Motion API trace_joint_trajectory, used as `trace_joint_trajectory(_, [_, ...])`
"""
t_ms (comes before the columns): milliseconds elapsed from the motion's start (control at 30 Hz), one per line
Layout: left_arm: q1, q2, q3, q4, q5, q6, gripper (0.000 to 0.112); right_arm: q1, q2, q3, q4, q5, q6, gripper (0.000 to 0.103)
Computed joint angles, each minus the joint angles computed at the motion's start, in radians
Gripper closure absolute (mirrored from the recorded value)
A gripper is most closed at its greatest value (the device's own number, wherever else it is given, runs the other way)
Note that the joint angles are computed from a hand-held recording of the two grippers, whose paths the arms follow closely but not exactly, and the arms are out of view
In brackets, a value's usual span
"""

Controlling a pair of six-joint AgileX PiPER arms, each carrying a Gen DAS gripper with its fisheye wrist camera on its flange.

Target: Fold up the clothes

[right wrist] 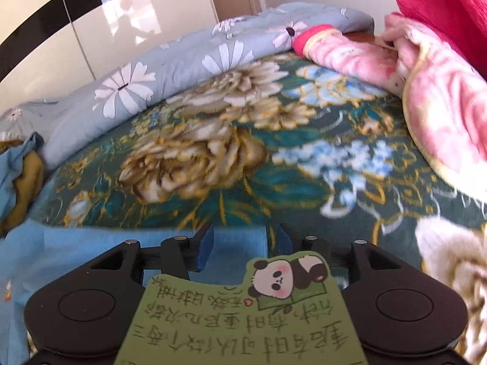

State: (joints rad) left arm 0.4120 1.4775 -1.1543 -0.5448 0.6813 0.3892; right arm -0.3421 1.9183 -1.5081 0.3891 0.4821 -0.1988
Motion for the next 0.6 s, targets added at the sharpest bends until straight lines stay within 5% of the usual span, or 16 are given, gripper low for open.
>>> trace_joint_trajectory(200, [0.003,-0.004,0.003,-0.04,0.012,0.036,0.01,0.023,-0.075,0.152,0.073,-0.08,-0.042,0.06])
trace_joint_trajectory(267, [0.008,-0.009,0.005,-0.045,0.016,0.04,0.01,0.028,-0.087,0.172,0.135,-0.084,-0.071,0.094])
trace_joint_trajectory(600, [0.063,-0.018,-0.006,-0.071,0.026,0.051,0.01,0.054,-0.115,0.181,-0.155,-0.112,0.251,0.101])
